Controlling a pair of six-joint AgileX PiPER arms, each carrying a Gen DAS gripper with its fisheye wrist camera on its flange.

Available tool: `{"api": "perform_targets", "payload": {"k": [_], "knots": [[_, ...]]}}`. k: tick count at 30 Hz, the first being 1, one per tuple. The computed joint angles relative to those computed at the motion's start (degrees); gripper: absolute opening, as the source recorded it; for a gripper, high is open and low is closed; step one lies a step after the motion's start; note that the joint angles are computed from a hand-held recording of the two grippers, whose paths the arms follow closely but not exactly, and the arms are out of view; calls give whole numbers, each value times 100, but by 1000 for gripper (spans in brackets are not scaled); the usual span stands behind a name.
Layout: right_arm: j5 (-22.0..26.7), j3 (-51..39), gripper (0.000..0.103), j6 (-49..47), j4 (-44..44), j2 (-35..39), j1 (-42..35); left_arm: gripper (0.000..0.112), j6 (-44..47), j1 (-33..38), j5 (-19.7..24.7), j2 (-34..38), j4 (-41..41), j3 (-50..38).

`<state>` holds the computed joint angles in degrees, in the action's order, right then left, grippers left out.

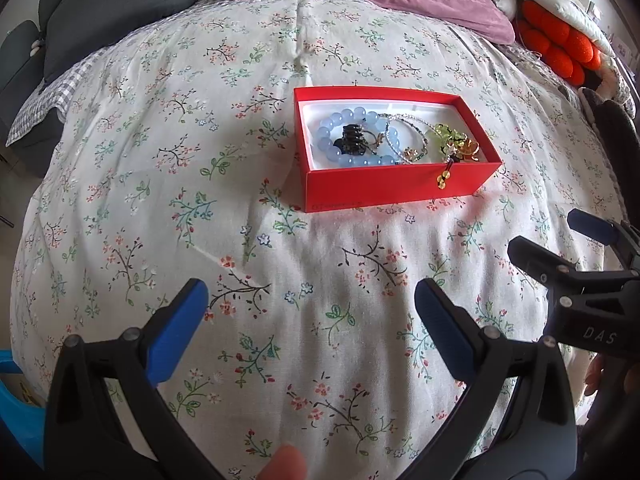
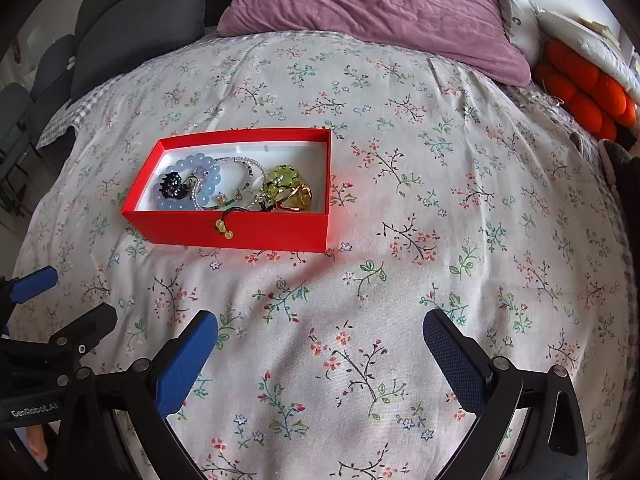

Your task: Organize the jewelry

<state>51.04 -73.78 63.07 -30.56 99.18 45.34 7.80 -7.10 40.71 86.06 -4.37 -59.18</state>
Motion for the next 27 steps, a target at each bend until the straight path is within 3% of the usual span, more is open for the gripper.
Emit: {"api": "perform_targets", "payload": {"k": [27], "knots": [[15,-10,103,16,-30,8,14,103,-1,-33,20,-19,-34,-28]]}}
